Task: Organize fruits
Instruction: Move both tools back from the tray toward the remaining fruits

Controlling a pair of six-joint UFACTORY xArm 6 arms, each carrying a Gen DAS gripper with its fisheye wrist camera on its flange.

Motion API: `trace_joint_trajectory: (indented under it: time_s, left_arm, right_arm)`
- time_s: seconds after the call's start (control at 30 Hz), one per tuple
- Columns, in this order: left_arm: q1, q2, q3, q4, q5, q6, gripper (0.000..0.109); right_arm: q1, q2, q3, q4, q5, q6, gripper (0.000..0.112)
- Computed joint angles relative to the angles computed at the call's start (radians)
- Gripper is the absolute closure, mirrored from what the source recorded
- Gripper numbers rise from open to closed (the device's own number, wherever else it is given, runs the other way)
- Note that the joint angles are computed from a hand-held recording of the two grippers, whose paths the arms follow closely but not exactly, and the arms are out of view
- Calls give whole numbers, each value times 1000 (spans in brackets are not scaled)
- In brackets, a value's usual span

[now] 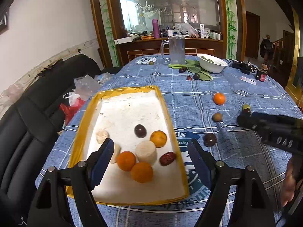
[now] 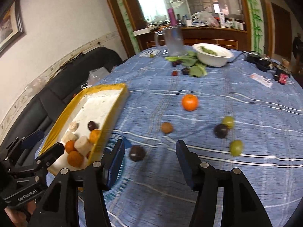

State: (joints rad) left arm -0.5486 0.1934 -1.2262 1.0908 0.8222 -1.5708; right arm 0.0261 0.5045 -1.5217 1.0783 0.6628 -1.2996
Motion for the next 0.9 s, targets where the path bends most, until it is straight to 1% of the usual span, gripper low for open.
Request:
trace_joint_trajectory:
  time_s: [0.13,0.3,0.43,0.53,0.6,0.67,0.8,0.9]
  left_arm:
    - [8,17,-17,-23,-31,7,29]
    - [33,64,-59,-85,-120,49,29]
    - [45,118,-124,-159,-174,113,29]
    - [46,161,-188,-192,-197,173,29]
    - [54,189,-233,-214,-232,215,29]
    - [65,233,-299,-261,-241,275,29]
    - [86,347,-466,-361,-216,388,29]
    - [110,475,-640,-512,-203,530,29]
  right_arm:
    - [-48,51,-85,-52,-9,70,50]
    - [-105,158,-242,-136,-32,228,50]
    - [-125,233,-350,-220,-46,358,50]
    - [-123,268,-396,-259,-28,388,50]
    - [-113,293,-427,-287,-16,403,50]
    - [-101,320,-463,-310,1,418,50]
    - [-78,357,-503,-332,28,423,50]
    - [-62,374,-515,-347,24,409,51]
